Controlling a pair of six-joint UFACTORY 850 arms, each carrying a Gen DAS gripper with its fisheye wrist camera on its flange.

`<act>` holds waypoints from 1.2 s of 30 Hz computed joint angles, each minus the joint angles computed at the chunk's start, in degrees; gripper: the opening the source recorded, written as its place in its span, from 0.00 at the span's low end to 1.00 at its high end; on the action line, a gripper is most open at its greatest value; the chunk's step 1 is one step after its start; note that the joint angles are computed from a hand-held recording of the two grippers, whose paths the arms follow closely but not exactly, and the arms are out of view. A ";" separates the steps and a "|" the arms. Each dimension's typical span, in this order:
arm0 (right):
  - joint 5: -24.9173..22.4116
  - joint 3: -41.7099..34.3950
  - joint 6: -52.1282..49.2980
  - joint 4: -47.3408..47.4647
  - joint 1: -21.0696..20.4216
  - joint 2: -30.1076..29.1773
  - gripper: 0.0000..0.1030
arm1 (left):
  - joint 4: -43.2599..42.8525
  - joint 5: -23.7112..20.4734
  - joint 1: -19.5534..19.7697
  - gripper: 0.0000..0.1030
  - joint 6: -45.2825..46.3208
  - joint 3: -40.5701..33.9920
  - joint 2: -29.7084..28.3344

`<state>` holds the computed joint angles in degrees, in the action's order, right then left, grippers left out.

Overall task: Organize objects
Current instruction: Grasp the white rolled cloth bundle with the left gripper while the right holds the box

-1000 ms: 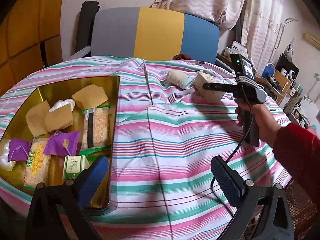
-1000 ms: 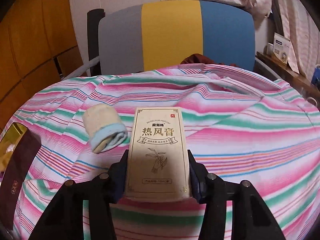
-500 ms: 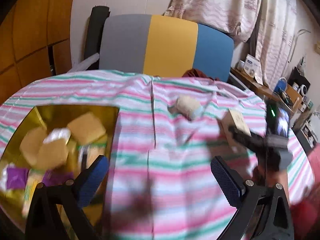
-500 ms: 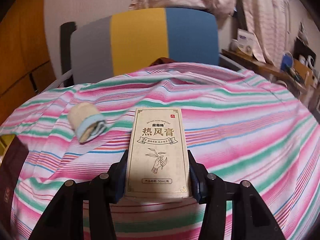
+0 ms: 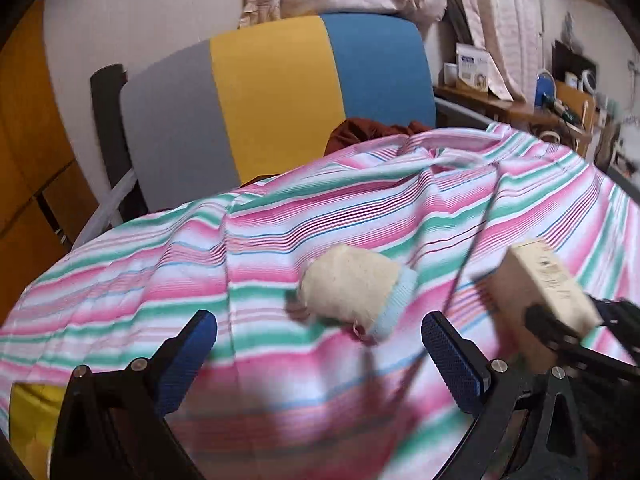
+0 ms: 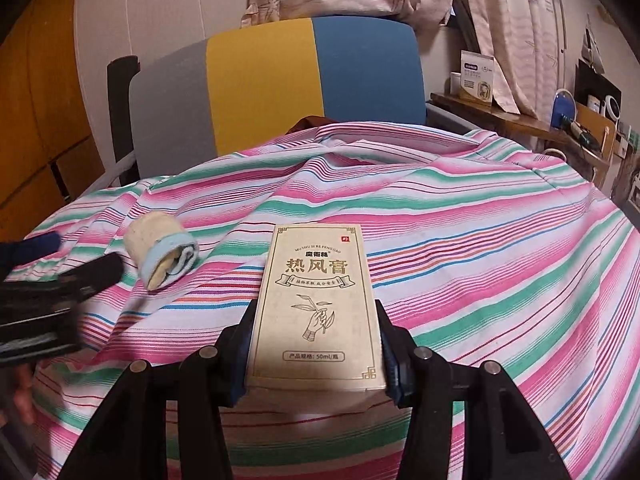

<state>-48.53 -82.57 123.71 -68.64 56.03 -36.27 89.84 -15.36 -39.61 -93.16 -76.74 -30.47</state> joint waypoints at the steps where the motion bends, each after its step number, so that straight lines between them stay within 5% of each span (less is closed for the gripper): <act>1: 0.18 0.10 0.21 -0.04 -0.07 0.03 0.50 | -1.43 -0.61 0.06 1.00 2.26 -1.09 -0.99; 3: 0.61 0.23 0.18 0.13 -0.24 0.06 0.50 | 0.76 -2.53 -0.09 1.00 0.74 -2.41 -2.48; 7: 0.87 0.22 0.09 0.33 -0.33 -0.03 0.50 | 4.20 0.28 0.58 1.00 -4.12 -3.90 -3.94; 10: 0.96 0.44 0.46 0.07 -0.34 0.10 0.50 | 13.37 0.69 0.58 0.99 -14.26 -3.88 -4.43; 14: 0.86 0.66 0.80 -0.07 -0.30 0.21 0.50 | 13.49 5.64 0.82 0.72 -11.13 -5.42 -5.74; 25: 0.23 0.60 1.49 0.03 -0.15 0.14 0.50 | 25.14 -3.13 -1.82 0.70 -20.60 -1.37 -4.00; 32: -0.52 0.63 1.96 0.16 0.04 0.12 0.50 | 38.76 -1.88 -1.12 0.70 -39.52 4.78 0.22; 36: -1.56 -0.07 0.92 0.74 0.19 -0.33 0.50 | 42.29 -4.67 -1.42 0.69 -47.89 9.42 3.31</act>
<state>-50.09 -82.64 124.62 -67.89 56.22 -36.60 132.12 -20.03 -41.03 -141.05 -67.32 -27.17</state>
